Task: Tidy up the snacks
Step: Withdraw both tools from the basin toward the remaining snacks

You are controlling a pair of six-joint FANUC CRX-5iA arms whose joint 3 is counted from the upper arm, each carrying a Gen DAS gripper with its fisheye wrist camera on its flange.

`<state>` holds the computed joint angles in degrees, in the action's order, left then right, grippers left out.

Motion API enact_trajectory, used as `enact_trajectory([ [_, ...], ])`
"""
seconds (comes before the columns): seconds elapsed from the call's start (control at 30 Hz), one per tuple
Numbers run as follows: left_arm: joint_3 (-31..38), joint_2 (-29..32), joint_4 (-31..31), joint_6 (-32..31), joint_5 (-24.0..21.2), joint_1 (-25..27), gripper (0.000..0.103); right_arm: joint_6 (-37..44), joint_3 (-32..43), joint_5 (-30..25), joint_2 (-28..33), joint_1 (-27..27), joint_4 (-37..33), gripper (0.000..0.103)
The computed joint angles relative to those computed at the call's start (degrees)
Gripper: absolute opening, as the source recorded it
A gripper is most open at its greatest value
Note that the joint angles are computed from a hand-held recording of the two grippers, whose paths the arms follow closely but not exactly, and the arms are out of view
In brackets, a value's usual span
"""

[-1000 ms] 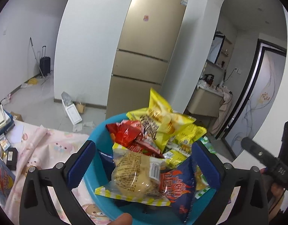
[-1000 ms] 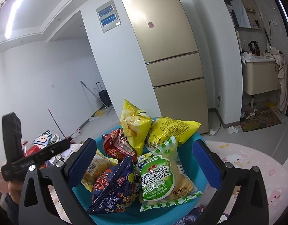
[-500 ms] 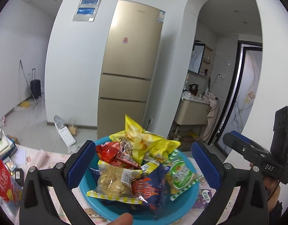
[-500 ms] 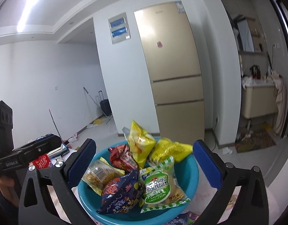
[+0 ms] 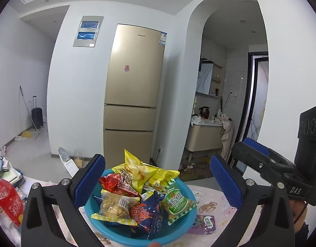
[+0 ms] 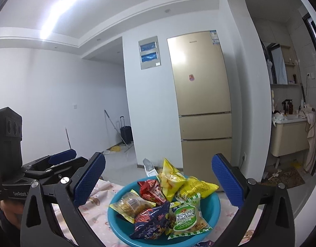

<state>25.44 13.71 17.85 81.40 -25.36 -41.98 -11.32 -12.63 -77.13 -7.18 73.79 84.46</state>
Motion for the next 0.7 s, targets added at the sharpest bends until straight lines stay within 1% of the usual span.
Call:
enact_trajectory([
  [0.03,0.41,-0.49,-1.42,0.94,-1.48,-0.12,0.103,0.54,0.33,-0.37,-0.02,0.59,-0.22,0.103],
  [0.13,0.44,-2.01,-5.03,3.62,-3.20,-0.79,0.103,2.72,1.83,-3.89,0.81,2.89,-0.57,0.103],
  [0.3,-0.87,-4.49,-9.11,7.05,-4.42,-1.84,0.103,4.18,2.72,-8.53,1.33,6.65,-0.40,0.103],
  [0.5,-2.05,-6.20,-14.55,11.18,-6.97,-3.75,0.103,2.07,0.80,-13.30,0.45,10.52,-0.57,0.103],
  [0.6,-3.56,-6.65,-15.46,12.04,-7.96,-4.30,0.103,0.10,-0.82,-15.07,-0.31,11.96,-1.70,0.103],
  [0.7,-5.35,-6.64,-15.03,11.80,-8.45,-4.49,0.103,-1.98,-3.05,-16.34,-1.23,13.03,-2.65,0.103],
])
